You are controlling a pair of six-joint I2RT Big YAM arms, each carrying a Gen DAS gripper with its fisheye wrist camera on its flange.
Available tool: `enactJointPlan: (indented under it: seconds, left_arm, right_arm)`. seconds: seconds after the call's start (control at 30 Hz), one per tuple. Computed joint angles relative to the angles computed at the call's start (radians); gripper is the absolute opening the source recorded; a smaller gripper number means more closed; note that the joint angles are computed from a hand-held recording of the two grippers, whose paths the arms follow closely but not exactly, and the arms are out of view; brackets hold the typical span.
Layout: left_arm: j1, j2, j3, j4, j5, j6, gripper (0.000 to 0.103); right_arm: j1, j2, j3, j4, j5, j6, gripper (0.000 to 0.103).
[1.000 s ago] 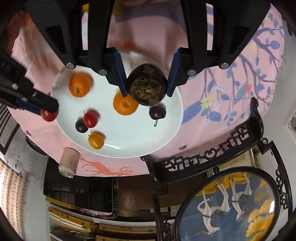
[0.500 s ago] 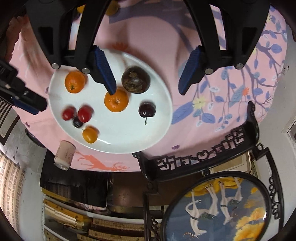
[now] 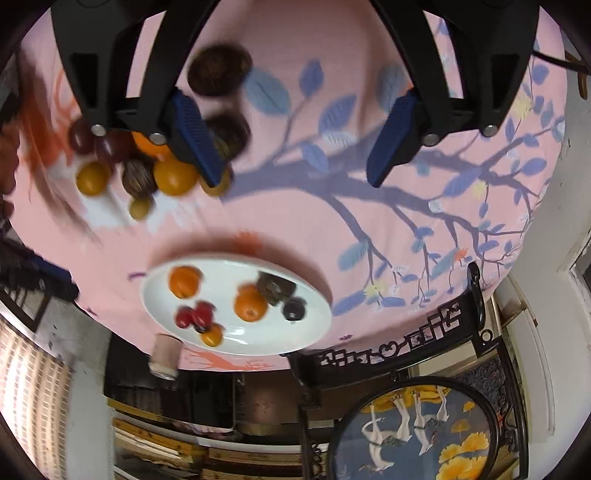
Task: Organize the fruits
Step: 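Place the brown fruit on the plate with left while right places another red tomato, then grasp another brown dried fruit with the left tool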
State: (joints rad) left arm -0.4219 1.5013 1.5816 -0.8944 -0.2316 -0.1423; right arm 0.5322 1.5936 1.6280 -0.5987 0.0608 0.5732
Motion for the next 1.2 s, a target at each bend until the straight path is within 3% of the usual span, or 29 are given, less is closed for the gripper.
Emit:
enactJointPlan:
  seconds: [0.17, 0.6, 0.7, 0.73, 0.8, 0.83, 0.93, 1.1, 1.2]
  left_arm:
    - [-0.042, -0.044, -0.059, 0.047, -0.036, 0.053, 0.083]
    - [-0.042, 0.031, -0.013, -0.017, -0.019, 0.078, 0.083]
    - [-0.024, 0.047, 0.002, -0.044, 0.002, 0.062, 0.091]
    - [-0.019, 0.051, 0.006, -0.051, -0.027, 0.057, 0.092]
    - [-0.014, 0.064, 0.014, -0.078, -0.171, 0.035, 0.091]
    - [-0.003, 0.066, 0.018, -0.096, -0.190, 0.009, 0.088]
    - [0.026, 0.034, 0.000, -0.067, -0.094, -0.015, 0.088]
    - [-0.001, 0.045, -0.002, -0.030, -0.133, 0.041, 0.088]
    - [0.003, 0.071, 0.022, -0.036, -0.126, 0.049, 0.081]
  right_arm:
    - [-0.004, -0.047, -0.068, 0.027, 0.000, 0.045, 0.069]
    - [-0.007, -0.060, -0.079, 0.035, -0.010, 0.056, 0.069]
    - [-0.007, -0.058, -0.077, 0.030, -0.016, 0.057, 0.069]
    - [-0.007, -0.058, -0.076, 0.029, -0.014, 0.056, 0.069]
    - [-0.008, -0.059, -0.078, 0.030, -0.014, 0.059, 0.069]
    - [-0.009, -0.060, -0.079, 0.031, -0.017, 0.060, 0.069]
    - [-0.007, -0.062, -0.080, 0.037, -0.028, 0.055, 0.069]
    - [-0.002, -0.059, -0.075, 0.033, -0.034, 0.042, 0.069]
    - [0.000, -0.055, -0.073, 0.029, -0.032, 0.041, 0.069]
